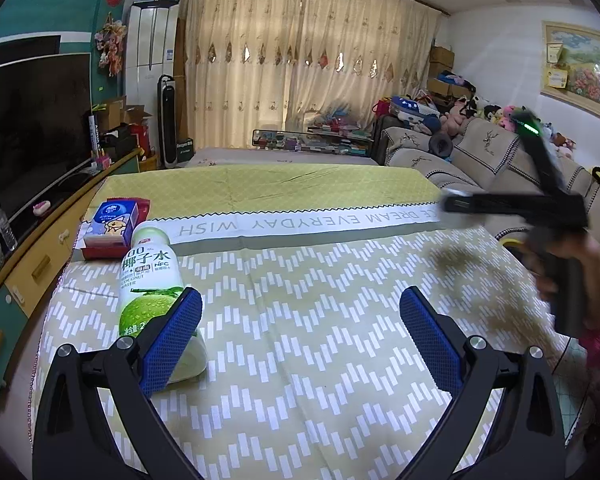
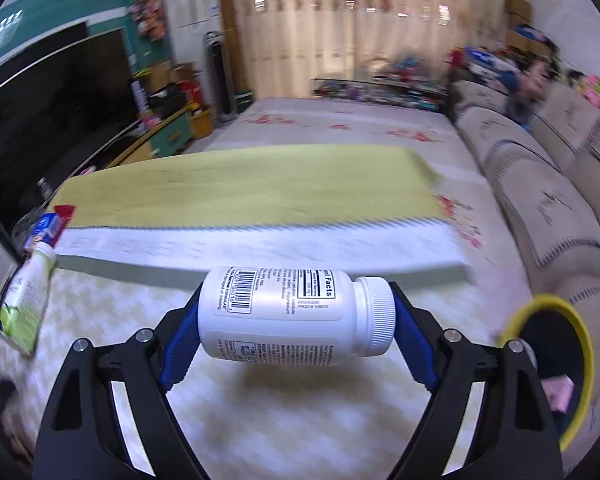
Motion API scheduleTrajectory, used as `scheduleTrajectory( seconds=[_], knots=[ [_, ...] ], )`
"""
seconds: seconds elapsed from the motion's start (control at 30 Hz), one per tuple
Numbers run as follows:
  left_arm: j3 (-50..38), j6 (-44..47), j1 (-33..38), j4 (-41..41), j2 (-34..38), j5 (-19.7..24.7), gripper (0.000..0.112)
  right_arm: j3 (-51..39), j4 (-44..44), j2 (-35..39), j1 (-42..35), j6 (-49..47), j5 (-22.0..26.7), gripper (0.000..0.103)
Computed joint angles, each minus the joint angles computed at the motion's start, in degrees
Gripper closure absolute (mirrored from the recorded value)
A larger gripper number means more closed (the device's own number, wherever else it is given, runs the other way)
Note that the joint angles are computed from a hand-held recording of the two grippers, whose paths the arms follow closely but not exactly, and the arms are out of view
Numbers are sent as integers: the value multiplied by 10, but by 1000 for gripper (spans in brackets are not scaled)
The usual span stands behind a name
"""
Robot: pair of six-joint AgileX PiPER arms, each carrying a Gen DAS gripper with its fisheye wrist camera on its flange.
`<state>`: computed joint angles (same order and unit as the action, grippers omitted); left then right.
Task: Collect trash
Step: 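Carry the white pill bottle into the bin and open the right gripper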
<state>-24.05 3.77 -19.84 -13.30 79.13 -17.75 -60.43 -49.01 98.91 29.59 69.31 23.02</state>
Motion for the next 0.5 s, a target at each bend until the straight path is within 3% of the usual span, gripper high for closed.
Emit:
scheduleTrajectory(
  seconds=[0.13, 0.23, 0.37, 0.5],
  knots=[
    [-4, -12, 9, 9, 8, 1, 15, 130, -128, -96, -76, 140, 4, 23],
    [-8, -32, 17, 29, 15, 3, 15, 186, -145, -134, -159, 154, -13, 23],
    [-11, -62, 28, 59, 24, 0, 15, 224, -152, -132, -296, 133, -48, 23],
    [-17, -24, 22, 16, 31, -1, 15, 232, -163, -101, -367, 141, -78, 21]
  ],
)
